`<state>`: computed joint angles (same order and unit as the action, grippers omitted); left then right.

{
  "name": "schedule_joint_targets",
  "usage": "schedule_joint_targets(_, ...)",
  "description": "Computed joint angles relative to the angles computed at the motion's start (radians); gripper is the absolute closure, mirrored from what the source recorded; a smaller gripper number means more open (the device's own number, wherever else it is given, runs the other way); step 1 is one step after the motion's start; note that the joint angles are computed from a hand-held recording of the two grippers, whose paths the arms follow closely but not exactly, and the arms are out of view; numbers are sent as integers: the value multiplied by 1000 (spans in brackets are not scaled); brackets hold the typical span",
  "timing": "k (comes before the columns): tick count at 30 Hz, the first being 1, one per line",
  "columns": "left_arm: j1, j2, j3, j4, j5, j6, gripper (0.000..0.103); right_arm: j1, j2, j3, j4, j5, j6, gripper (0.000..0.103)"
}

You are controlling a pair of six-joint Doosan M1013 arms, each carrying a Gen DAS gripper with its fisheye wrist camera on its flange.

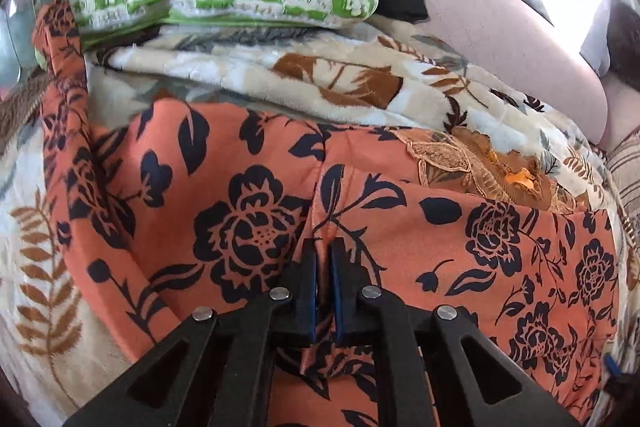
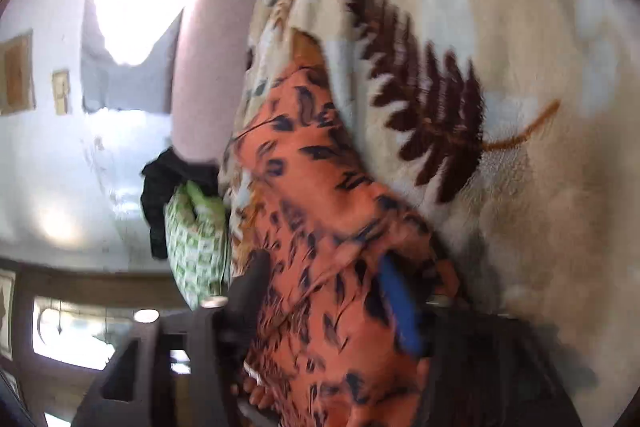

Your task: Fold small clothes

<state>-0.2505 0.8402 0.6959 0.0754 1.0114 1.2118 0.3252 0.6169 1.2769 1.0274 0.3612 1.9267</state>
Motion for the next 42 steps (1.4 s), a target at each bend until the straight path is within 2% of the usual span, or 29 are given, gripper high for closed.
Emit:
schedule_joint_targets(3,0,1,3,6,-5,4,96,-15,-24,-22,-164,11,26,18)
schedule_joint_targets(5,-2,2,9,13,-7,8,95,-30,3,-87,-315,35,107,18)
schedule_joint_targets(7,-5,14,-14,25,4,13,94,-53,78,-211,-399,150,159,18)
schedule_joint_targets(9,-3,7,-4,20,2,19,94,-75,175,-369,-423,314,157,20)
schedule_joint_targets(12,1,16,-19,6,13,31,95,-72,268,-542,-579,454,181,25)
schedule_joint_targets(13,0,19,-24,9,13,39,95,-68,289,-585,-612,489,191,31)
schedule_joint_targets(14,-3,18,-21,22,7,44,95,-62,313,-636,-650,536,187,42)
schedule_joint_targets(15,-6,17,-23,36,6,45,95,-59,327,-672,-684,587,156,59)
schedule_joint_targets(16,-7,11,-13,46,-8,39,95,-50,351,-732,-734,654,142,94)
schedule_joint_targets(19,-16,-2,12,119,-68,3,95,0,362,-801,-1041,703,188,95)
schedule_joint_targets(20,-20,20,-17,151,-25,-11,95,10,362,-802,-1127,708,220,95)
schedule_joint_targets(21,-16,38,-38,132,9,-3,94,13,388,-843,-1166,752,226,95)
schedule_joint_targets(22,-17,33,-26,142,-9,-8,94,7,403,-853,-1154,777,214,95)
schedule_joint_targets(23,-19,34,-31,152,-4,9,94,4,393,-822,-1144,750,224,93)
schedule_joint_targets(25,-20,38,-52,157,17,16,94,-2,336,-714,-1141,643,278,91)
schedule_joint_targets(28,-12,-6,6,119,-57,1,94,-7,263,-609,-1159,553,397,91)
schedule_joint_targets(29,-11,-25,32,108,-81,6,94,-12,242,-588,-1100,521,371,91)
schedule_joint_targets(30,-10,-43,57,82,-102,26,94,-20,210,-540,-989,454,312,91)
schedule_joint_targets(32,-12,-55,81,66,-110,47,87,-21,168,-463,-727,340,176,91)
schedule_joint_targets(33,-12,-41,62,47,-62,55,72,-18,158,-436,-596,314,82,90)
schedule_joint_targets(34,-6,-10,6,-1,29,77,55,-20,155,-414,-492,318,15,88)
schedule_joint_targets(35,1,11,-8,-42,70,78,53,-20,157,-399,-440,341,-3,85)
schedule_joint_targets(36,-1,6,-3,-31,57,86,53,-22,179,-411,-441,407,29,81)
schedule_joint_targets(37,-6,-5,9,-9,43,94,53,-22,202,-413,-483,462,105,71)
schedule_joint_targets(38,-2,-8,-9,-39,77,118,53,-24,205,-397,-472,464,154,78)
schedule_joint_targets(39,6,-23,4,-84,62,138,53,-25,185,-364,-455,415,188,78)
schedule_joint_targets(40,17,-58,52,-138,-3,169,53,-18,163,-344,-489,382,211,75)
schedule_joint_targets(41,28,-99,105,-155,-77,173,48,-7,142,-331,-553,350,218,59)
schedule_joint_targets(42,36,-125,139,-160,-121,171,38,6,125,-318,-628,317,242,42)
